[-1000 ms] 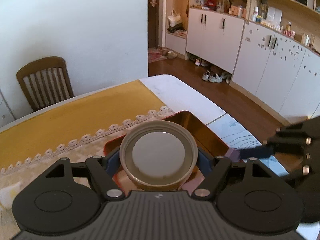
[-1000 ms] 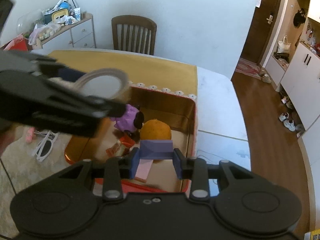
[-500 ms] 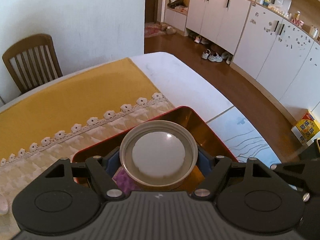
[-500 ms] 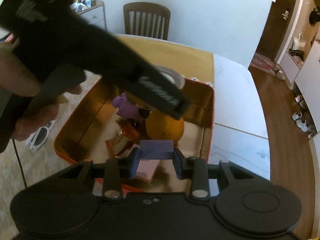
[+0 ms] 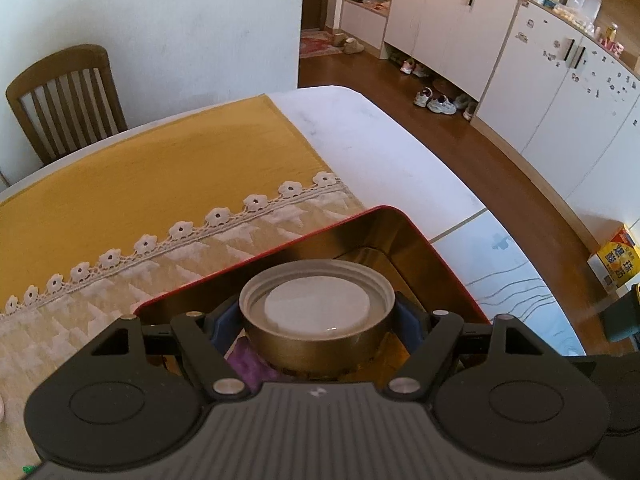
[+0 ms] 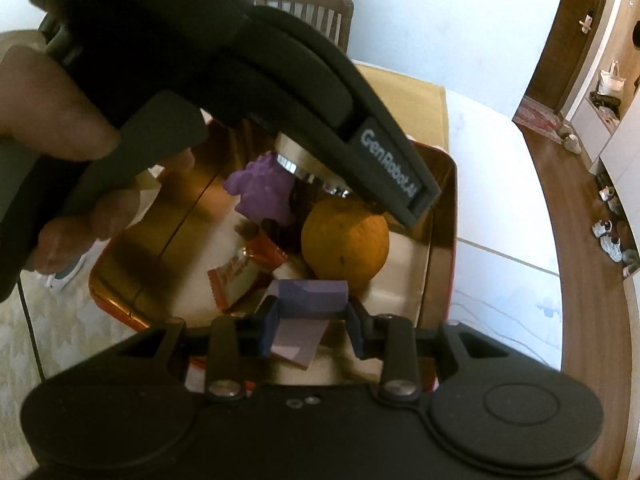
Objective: Organize rigid objects
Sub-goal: 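Carry eraser into red tin with right gripper while left gripper lowers round tin in, then open both grippers in the red tin and withdraw them over the table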
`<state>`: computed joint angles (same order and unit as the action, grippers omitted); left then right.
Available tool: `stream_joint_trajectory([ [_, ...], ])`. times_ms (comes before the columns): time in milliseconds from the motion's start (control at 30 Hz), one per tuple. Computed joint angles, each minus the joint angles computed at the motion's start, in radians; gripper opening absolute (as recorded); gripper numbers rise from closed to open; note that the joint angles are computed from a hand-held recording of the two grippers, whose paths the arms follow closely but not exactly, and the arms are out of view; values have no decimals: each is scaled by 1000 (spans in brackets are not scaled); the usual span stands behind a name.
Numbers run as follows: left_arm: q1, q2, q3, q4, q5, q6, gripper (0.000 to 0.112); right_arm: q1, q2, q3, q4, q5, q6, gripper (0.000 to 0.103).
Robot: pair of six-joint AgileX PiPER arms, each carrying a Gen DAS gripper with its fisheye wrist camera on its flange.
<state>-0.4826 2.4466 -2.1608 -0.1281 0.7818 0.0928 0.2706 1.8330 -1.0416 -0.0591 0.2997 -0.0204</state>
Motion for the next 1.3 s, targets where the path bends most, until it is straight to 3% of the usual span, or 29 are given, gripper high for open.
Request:
stream_joint_trajectory([
  [167, 6, 5, -6, 1, 3, -16, 77, -12, 1, -2, 40, 1, -17, 36],
  [467, 11, -40, 82, -4, -58, -13, 77, -26, -30, 37, 80, -19, -17, 40],
  [633, 14, -95, 174, -20, -118, 16, 77, -33, -48, 43, 119, -15, -32, 44],
  [800, 19, -163, 279, -44, -182, 49, 77, -19, -81, 59, 48, -23, 50, 49],
  [1133, 25, -348, 541, -119, -344, 152, 77, 12, -174, 101, -36, -24, 156, 64],
  [1300, 40, -448, 689, -192, -434, 221, 81, 17, -214, 122, 4, -23, 133, 73],
])
